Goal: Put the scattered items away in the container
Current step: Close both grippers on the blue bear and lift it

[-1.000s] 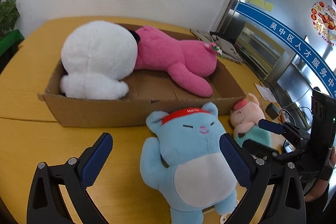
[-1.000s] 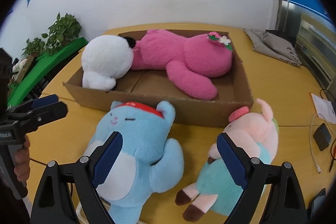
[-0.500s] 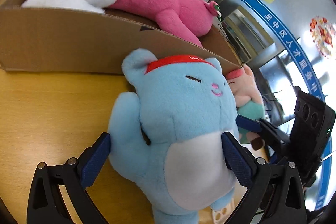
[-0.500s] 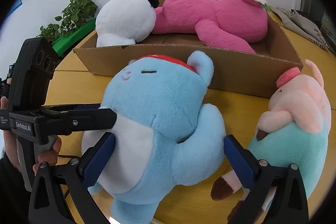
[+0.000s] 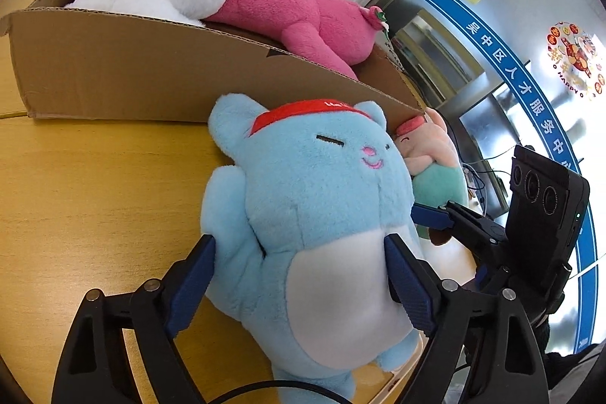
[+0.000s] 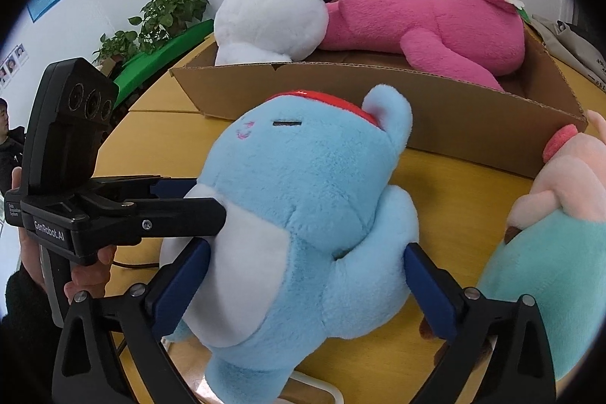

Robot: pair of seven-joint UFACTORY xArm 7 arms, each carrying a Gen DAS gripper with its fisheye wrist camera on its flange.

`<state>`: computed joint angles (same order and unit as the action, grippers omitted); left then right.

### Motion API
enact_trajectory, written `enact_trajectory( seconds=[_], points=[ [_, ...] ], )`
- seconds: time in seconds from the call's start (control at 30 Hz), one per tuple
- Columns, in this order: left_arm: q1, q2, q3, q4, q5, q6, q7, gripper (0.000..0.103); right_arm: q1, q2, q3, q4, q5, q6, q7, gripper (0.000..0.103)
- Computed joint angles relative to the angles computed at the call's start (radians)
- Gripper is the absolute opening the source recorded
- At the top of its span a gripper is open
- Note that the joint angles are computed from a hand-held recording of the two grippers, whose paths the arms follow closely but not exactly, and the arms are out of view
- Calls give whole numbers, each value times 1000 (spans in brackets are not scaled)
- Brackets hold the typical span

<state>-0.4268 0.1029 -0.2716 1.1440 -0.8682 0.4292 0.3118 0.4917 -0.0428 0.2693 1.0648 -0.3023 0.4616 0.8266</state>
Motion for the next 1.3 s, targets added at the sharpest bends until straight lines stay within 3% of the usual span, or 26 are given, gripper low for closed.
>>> enact_trajectory(
  seconds=[0.17, 0.2, 0.23, 0.27, 0.3, 0.33, 0.37, 0.43, 0.47, 0.53, 0.6, 0.63, 0.8, 0.93, 1.1, 1.3],
  points=[
    [-1, -18, -6, -15, -39, -22, 34, 82, -4, -14, 2, -21, -8, -31, 19, 95],
    [-21, -30, 11, -24, -71, -29, 61, 76, -5, -17, 5, -25, -19, -40, 32, 92],
    [1, -41, -10, -25, -122, -12, 105, 55, -7, -23, 9, -28, -41, -47, 55, 90],
    [33, -50, -42, -21, -132, 3, 110, 48, -9, -28, 13, -30, -65, -56, 75, 85],
    [24, -57, -41, -27, -99, -21, 85, 48, -26, -33, 32, -30, -81, -65, 82, 75],
    [-26, -60, 2, -28, -24, -38, 29, 48, -5, -36, 14, -35, -59, -97, 48, 61],
    [-51, -58, 26, -23, 47, -39, -25, 48, 19, -34, 1, -28, -43, -111, 20, 38],
    [-33, -45, 11, -10, 73, -25, -41, 48, -14, -16, 57, 22, -131, -20, 47, 38],
    [-27, -40, 10, -7, 36, -16, -10, 48, 4, -7, 44, 35, -152, 4, 53, 41],
    [-14, -37, 8, -4, -50, 0, 58, 51, 8, -14, 23, 13, -88, -31, 26, 46],
    [-7, -40, 9, -9, -104, 9, 109, 54, 3, -30, 8, -16, -33, -58, 17, 74],
    [-4, -40, 12, -8, -124, 17, 125, 55, -1, -37, 2, -31, -6, -71, 10, 78],
    [6, -37, 28, -16, -143, 14, 92, 84, 7, -71, -25, -89, 206, -155, -173, 78],
    [28, -34, 36, -21, -215, 27, 132, 86, -25, -122, -31, -135, 255, -143, -199, 78],
    [39, -14, 40, -3, -202, 16, 122, 86, -99, -140, -5, -140, 169, -8, -96, 75],
    [53, 1, 48, -19, -77, -27, -35, 85, -83, -88, -7, -92, 170, 45, -85, 72]
  ],
)
